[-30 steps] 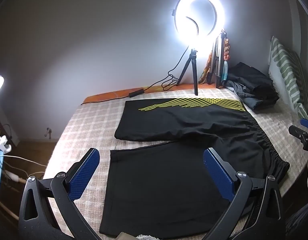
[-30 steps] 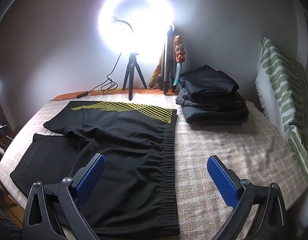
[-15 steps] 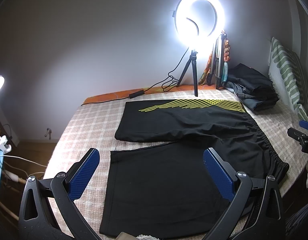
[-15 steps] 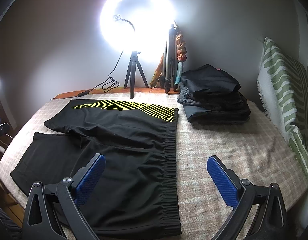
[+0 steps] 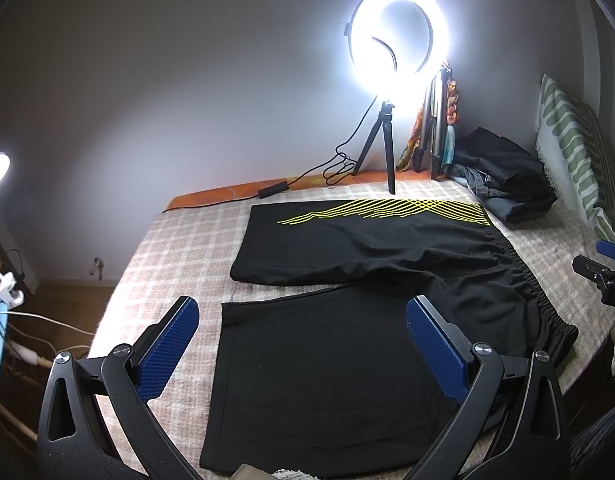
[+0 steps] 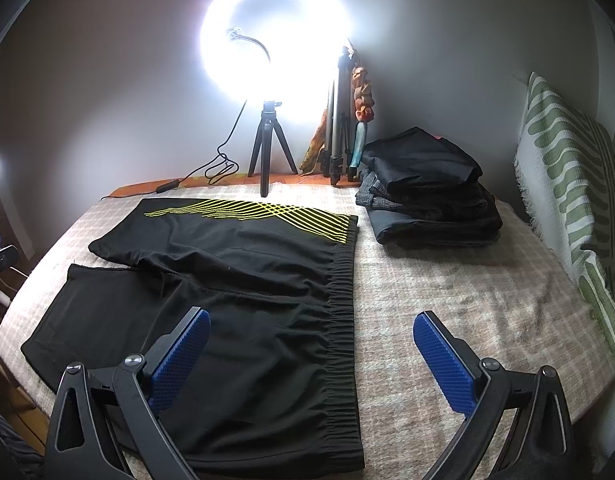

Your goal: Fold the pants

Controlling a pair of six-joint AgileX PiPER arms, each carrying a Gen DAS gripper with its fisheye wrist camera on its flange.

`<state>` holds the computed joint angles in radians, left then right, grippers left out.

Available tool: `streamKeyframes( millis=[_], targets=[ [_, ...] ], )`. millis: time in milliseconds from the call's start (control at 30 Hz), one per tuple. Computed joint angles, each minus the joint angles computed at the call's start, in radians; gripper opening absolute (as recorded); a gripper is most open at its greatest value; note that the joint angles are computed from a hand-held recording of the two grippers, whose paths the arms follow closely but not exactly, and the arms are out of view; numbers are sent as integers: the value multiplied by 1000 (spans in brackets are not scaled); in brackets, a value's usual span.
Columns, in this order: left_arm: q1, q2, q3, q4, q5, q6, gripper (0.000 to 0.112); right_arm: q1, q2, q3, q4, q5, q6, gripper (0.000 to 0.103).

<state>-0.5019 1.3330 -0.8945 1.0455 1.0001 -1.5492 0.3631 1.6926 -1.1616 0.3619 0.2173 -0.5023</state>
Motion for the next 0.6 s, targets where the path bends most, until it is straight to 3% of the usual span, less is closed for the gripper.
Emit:
streamKeyframes(
  millis=[600],
  targets=[
    [0, -3, 1, 0, 1, 3, 103, 1, -2, 2, -8, 1, 8, 103]
  ],
)
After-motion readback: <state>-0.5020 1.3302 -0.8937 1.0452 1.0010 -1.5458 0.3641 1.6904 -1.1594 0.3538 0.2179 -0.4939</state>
